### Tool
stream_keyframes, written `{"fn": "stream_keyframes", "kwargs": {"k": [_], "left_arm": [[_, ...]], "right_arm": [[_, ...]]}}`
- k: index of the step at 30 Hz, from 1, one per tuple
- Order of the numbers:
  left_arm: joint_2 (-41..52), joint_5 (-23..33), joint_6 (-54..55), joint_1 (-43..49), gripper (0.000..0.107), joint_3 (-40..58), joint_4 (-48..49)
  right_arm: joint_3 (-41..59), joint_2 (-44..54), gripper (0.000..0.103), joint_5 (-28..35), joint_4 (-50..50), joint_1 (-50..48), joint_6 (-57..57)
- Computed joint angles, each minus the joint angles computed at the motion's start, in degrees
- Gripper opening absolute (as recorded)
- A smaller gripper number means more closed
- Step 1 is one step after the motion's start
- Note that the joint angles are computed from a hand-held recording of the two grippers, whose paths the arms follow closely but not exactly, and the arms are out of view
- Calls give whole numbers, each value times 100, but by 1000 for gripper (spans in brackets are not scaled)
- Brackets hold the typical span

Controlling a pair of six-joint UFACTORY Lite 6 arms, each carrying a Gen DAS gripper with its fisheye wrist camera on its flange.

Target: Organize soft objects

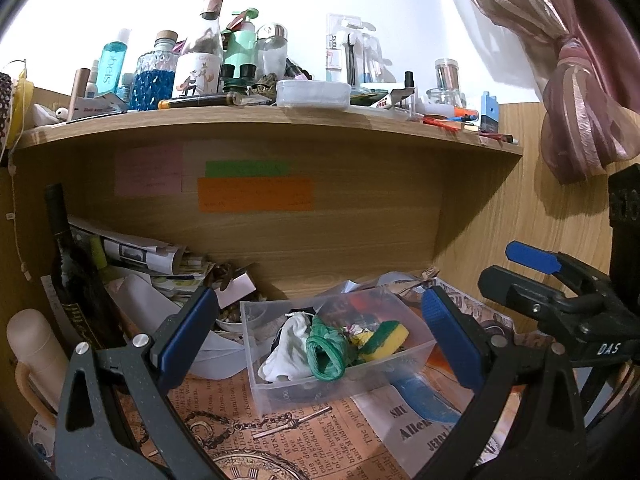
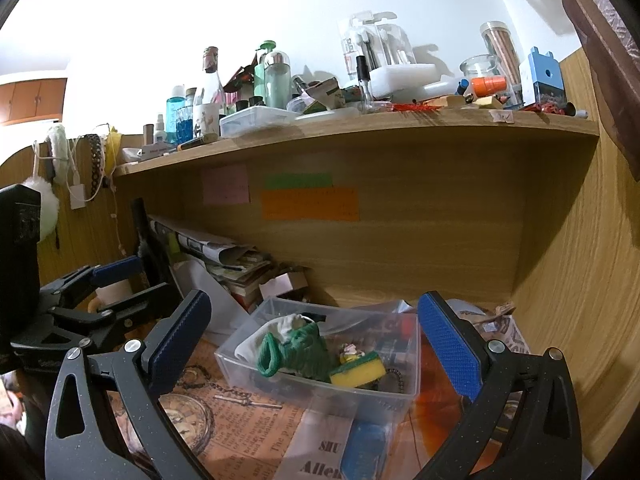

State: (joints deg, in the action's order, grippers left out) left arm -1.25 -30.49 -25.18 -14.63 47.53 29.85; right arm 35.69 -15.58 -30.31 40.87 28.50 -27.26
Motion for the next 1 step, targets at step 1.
{"fn": "stream_keyframes", "kwargs": {"k": [1], "left_arm": [[3,-4,-28,16,103,2,31]], "right_arm": [[10,26,103,12,-34,-23,36]]}}
